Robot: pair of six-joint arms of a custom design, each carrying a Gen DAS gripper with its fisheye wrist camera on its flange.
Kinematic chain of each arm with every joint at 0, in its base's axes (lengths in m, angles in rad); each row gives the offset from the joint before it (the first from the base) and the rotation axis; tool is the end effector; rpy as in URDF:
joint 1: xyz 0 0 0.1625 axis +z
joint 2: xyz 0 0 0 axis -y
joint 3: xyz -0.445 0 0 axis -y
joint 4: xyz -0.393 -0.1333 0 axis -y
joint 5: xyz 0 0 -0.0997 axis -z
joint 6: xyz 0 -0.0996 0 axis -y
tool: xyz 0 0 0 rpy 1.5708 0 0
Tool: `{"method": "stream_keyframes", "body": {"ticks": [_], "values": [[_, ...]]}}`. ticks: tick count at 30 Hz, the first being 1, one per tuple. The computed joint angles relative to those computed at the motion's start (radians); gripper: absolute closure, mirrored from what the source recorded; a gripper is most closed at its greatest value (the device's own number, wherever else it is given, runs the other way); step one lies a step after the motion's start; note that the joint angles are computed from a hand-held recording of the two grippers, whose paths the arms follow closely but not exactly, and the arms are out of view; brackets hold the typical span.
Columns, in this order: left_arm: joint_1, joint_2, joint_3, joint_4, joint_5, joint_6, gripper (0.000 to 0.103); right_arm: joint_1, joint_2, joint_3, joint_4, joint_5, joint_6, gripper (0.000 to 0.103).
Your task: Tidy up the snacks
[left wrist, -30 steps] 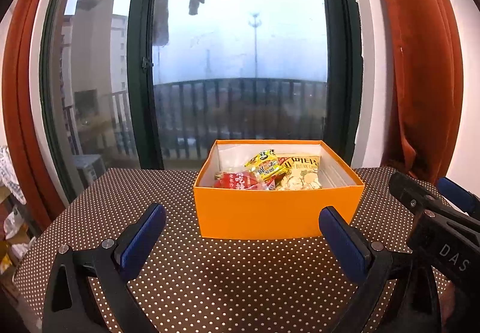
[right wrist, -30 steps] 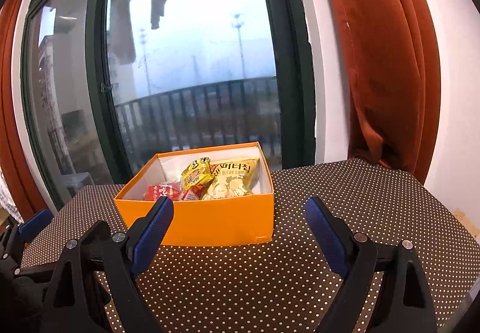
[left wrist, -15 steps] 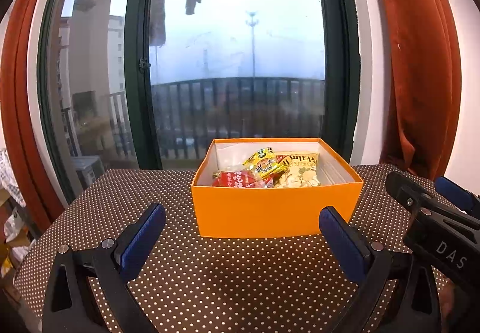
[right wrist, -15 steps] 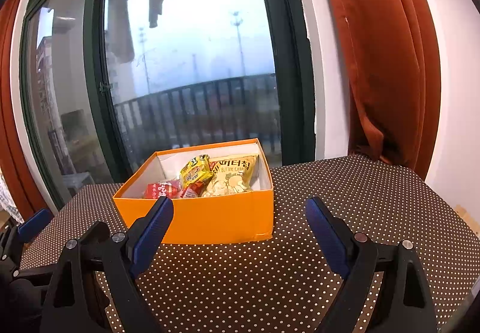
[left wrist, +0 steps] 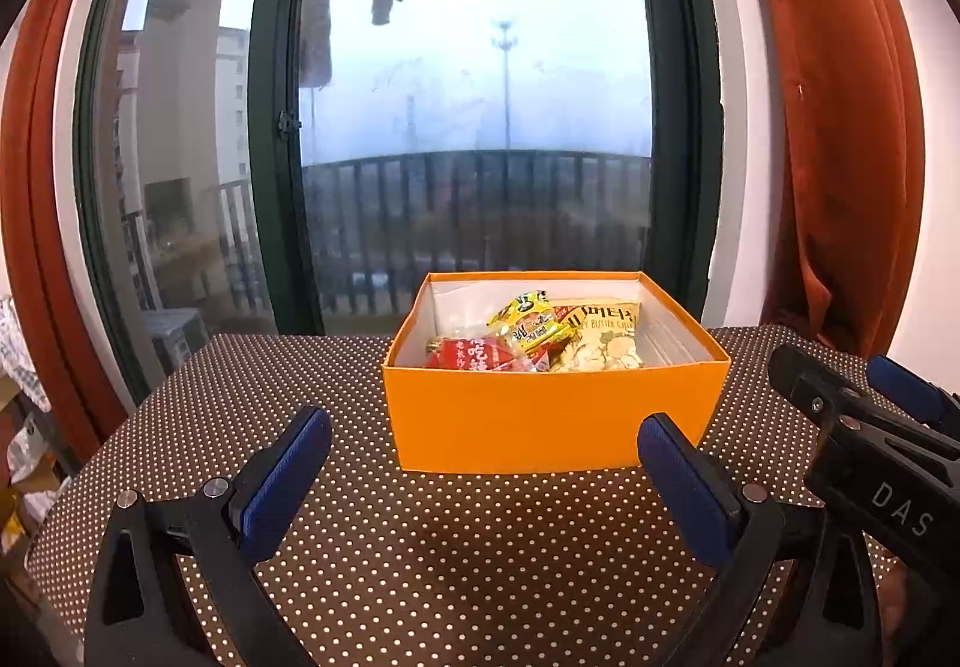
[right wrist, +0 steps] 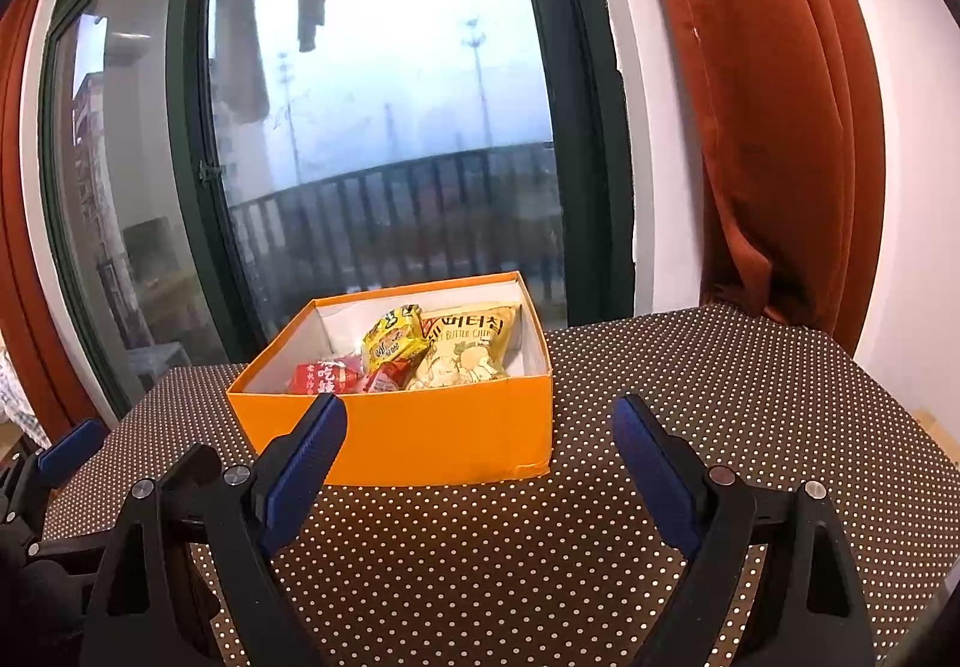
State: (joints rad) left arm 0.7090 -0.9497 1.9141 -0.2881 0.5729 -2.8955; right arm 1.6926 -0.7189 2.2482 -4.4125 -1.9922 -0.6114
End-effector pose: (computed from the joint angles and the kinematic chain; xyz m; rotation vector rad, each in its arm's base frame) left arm -0.2099 -0.4659 0.0899 0.6396 2.0804 -1.3103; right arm 0.1483 -0.4498 0.1361 0.4199 -2.0360 1.4261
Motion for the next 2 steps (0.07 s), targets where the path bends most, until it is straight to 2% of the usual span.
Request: {"method": "stream_keyframes", "body": {"ticks": [2], "values": [[0.003,0.003,-0.004,0.005,0.003,-0.004,0.0,-0.002,0.0,-0.003,0.008,0.001,0.002,0.011]]}}
